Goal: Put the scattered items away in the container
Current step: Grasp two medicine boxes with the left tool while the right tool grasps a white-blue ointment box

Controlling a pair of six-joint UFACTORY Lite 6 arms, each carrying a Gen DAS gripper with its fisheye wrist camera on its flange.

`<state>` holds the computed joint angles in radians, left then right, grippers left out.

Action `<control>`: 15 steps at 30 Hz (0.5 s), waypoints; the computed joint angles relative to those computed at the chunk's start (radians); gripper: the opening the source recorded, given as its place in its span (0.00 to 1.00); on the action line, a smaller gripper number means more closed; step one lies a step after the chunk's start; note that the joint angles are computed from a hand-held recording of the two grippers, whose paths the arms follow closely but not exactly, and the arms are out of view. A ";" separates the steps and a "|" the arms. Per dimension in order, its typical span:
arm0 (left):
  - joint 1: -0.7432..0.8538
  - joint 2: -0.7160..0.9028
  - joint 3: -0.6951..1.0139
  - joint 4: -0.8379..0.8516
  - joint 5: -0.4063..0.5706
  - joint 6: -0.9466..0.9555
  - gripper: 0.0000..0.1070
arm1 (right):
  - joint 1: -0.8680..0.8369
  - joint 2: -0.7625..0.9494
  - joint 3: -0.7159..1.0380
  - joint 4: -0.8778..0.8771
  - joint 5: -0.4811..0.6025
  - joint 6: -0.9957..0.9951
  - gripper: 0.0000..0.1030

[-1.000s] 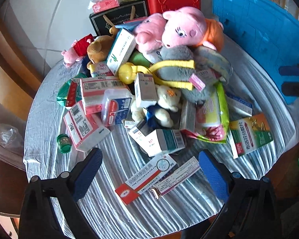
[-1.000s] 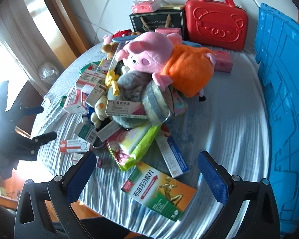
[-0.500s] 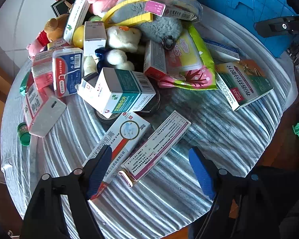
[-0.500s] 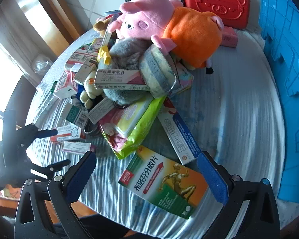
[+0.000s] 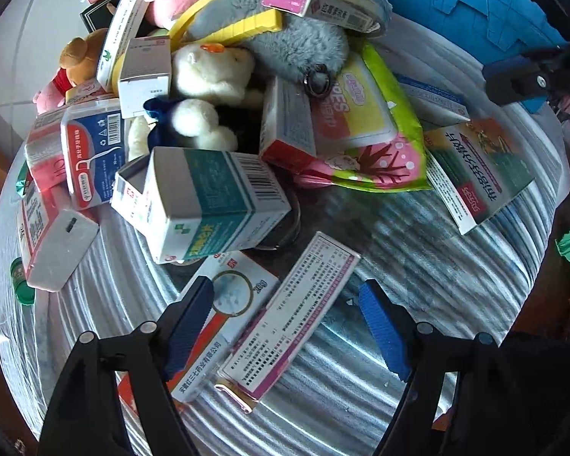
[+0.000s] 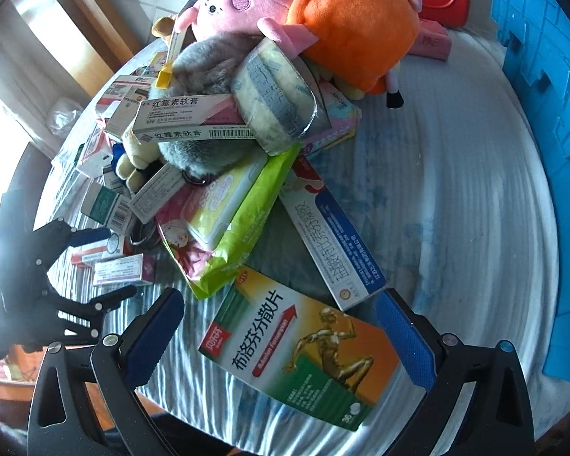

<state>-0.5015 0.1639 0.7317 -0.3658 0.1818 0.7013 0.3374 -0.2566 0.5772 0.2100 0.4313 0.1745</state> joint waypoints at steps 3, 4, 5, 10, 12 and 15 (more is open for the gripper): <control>-0.015 -0.046 -0.059 -0.003 -0.019 0.034 0.74 | -0.011 0.018 0.020 0.011 -0.003 -0.024 1.00; -0.013 -0.057 -0.070 -0.024 -0.017 0.062 0.74 | -0.014 0.023 0.025 0.017 -0.004 -0.035 1.00; -0.007 -0.065 -0.075 -0.056 -0.008 0.098 0.74 | -0.017 0.030 0.029 0.021 -0.007 -0.044 1.00; 0.034 -0.088 -0.087 -0.271 0.033 0.307 0.74 | -0.026 0.061 0.033 0.057 -0.025 -0.088 1.00; 0.045 -0.091 -0.089 -0.327 0.043 0.362 0.74 | -0.025 0.070 0.030 0.069 -0.035 -0.098 1.00; 0.051 -0.090 -0.082 -0.318 0.033 0.350 0.70 | -0.024 0.080 0.025 0.089 -0.049 -0.113 1.00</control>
